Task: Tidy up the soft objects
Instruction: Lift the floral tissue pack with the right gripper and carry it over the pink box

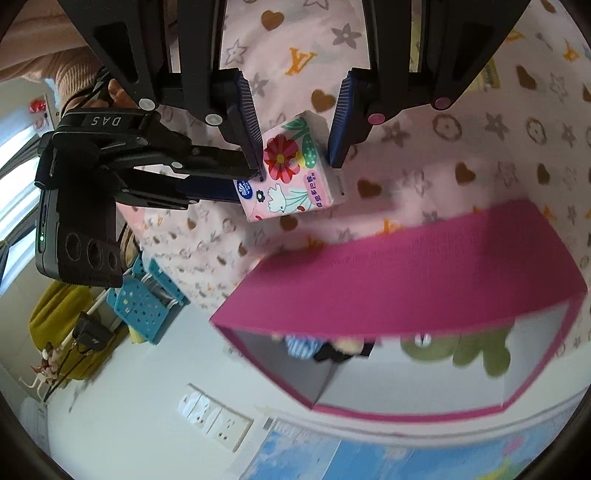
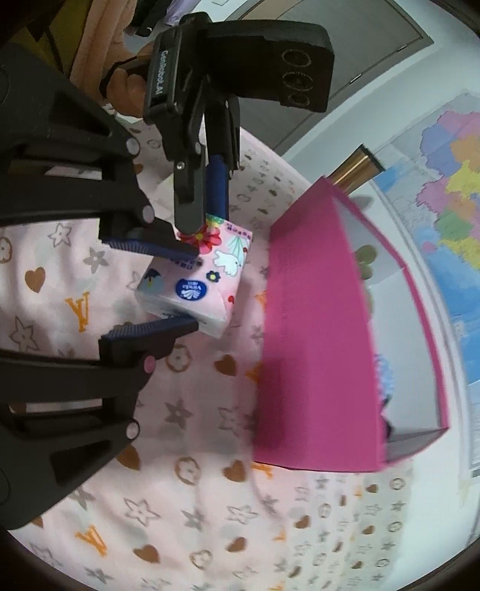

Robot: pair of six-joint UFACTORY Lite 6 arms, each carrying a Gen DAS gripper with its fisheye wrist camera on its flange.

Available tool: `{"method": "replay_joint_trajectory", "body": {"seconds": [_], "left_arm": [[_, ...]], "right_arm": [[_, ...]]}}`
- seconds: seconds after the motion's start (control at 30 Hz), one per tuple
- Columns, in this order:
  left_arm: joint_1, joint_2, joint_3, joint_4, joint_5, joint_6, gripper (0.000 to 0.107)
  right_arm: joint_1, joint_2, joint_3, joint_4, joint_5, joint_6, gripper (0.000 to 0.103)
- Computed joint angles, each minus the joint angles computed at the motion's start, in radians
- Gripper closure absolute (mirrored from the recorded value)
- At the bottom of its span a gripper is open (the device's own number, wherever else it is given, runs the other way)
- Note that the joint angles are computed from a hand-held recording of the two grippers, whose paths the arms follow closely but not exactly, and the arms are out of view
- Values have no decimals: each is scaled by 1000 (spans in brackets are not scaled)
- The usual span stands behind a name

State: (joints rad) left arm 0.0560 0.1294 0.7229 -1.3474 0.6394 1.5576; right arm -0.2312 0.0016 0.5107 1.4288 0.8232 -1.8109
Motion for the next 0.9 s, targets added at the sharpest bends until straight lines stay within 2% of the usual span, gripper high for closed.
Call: {"method": "replay_joint_trajectory", "body": {"seconds": [0.23,0.4,0.9], "left_arm": [[13,-41,62,38,26,-54,71],[2,-64,93,54,10,-86,71],[-10,-48,173,52,-7,-109,71]], "right_arm": [[-14,-73,45,-22,36,57,68],[-13,-98,74,-16,44,70,68],[22,-87,178,-1,25,96,68]]}}
